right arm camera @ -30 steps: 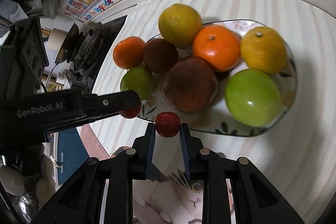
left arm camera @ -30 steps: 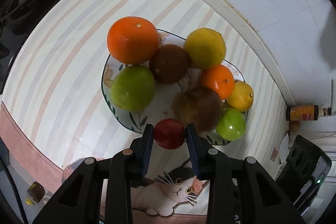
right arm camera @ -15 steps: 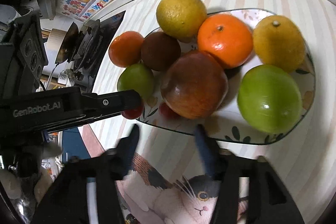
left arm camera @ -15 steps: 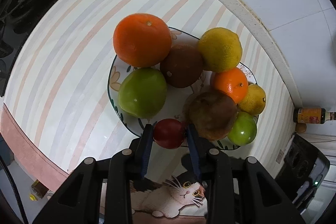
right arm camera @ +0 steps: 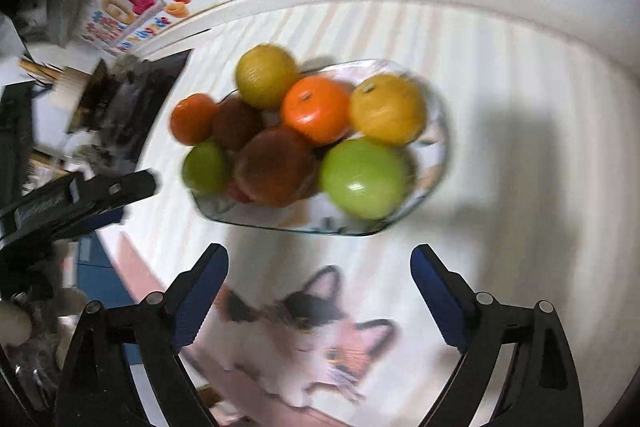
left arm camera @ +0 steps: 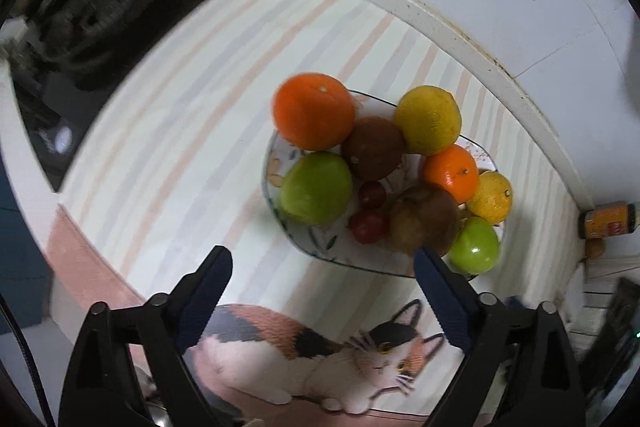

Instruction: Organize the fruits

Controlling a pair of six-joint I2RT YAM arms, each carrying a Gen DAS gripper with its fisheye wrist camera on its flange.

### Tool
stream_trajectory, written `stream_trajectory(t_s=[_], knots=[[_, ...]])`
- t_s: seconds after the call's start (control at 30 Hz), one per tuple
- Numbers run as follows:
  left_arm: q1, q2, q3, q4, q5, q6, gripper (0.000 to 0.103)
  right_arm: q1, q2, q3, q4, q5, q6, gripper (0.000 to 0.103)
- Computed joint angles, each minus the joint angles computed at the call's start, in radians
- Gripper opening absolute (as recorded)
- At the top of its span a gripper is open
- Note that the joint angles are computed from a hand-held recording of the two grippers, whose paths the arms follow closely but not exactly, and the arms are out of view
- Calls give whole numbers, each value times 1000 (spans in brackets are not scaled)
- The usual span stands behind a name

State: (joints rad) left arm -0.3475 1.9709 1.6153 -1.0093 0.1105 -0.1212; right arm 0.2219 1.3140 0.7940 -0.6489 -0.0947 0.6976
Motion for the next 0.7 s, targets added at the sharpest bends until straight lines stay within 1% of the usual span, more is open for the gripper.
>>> stream_trajectory(t_s=[0.07,0.13,0.23,0.3,0.43,0.53,0.6,0.7], knots=[[-16,-68,-71,36,-65,12,94,19,-20,35,-77,74,-17,96],[-33,-123,-132,60,-104,11,94,36,-32,71,-138,134,-26,99],[-50,-198,-205,69,-127,3,94,53,-66,110,-223,200,-50,99],[-67,-246,-243,76,-147,-23,94,65,-82,129,-256,226,-61,99],[-112,-324,-289,78,-203,-79,94,63,-127,135,-304,238,-95,99],[-145,-379,-312,69,-243,-132,94,45,-175,129,-336,225,-135,99],[-167,-419,-325,55,-270,-167,94,36,-205,136,-359,217,-161,99],[-202,-482,-340,24,-316,-224,94,46,-247,169,-414,240,-183,99]])
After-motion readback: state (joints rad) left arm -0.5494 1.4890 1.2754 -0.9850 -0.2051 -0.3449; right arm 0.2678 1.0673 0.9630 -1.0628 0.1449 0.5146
